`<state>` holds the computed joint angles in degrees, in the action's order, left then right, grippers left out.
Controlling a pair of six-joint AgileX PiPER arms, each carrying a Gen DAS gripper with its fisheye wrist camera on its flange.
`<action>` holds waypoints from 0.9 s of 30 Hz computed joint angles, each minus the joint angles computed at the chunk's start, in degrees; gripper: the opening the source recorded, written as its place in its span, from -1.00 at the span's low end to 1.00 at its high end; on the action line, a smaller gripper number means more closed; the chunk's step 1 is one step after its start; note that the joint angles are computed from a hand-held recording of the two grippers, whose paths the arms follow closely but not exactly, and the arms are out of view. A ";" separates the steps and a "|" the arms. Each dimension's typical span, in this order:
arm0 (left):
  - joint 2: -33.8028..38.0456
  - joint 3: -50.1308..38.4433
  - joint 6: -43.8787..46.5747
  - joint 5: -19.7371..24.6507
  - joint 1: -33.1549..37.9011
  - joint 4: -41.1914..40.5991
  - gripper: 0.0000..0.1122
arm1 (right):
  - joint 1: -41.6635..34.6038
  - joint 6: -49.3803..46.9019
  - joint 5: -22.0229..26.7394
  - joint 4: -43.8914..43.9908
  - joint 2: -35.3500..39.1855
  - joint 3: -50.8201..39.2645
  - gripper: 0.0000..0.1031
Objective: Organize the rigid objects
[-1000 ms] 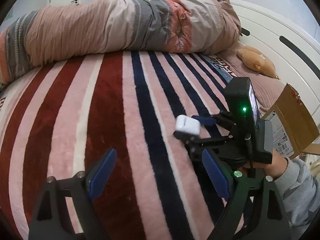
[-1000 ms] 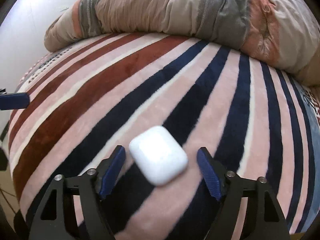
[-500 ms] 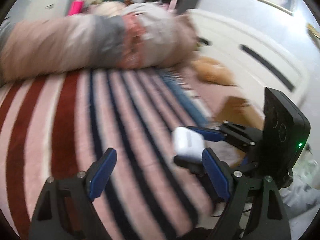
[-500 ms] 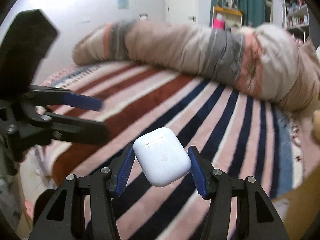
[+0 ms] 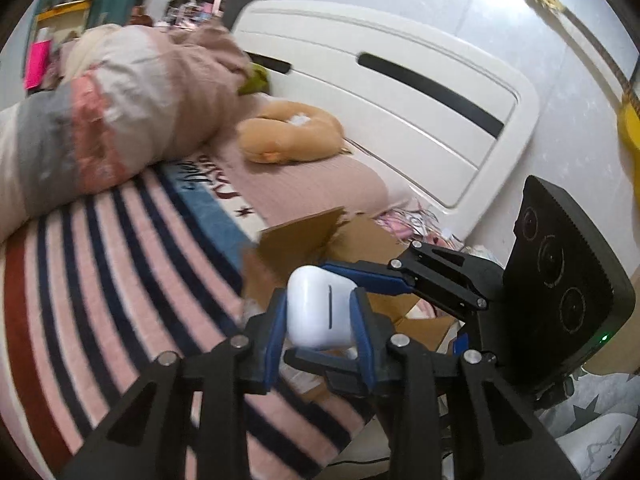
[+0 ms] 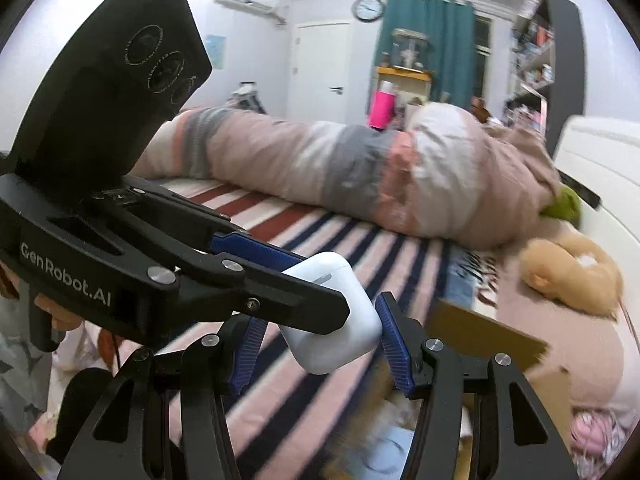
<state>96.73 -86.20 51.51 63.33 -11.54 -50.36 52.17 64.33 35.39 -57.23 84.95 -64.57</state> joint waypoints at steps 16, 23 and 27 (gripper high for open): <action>7.91 -9.32 -14.71 -6.88 -11.93 13.25 0.45 | -13.49 -16.71 1.05 21.58 -6.83 6.31 0.42; -3.14 5.06 -16.96 -23.05 -10.46 16.77 0.83 | -11.91 -12.40 -1.77 15.76 -9.89 9.22 0.54; -10.10 14.97 -28.64 -36.25 -10.95 27.42 0.83 | -8.35 -1.57 -5.12 1.07 -13.71 13.96 0.94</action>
<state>86.63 -71.23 22.87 27.08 -22.49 -22.95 43.82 62.76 30.27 -56.16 71.24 -50.61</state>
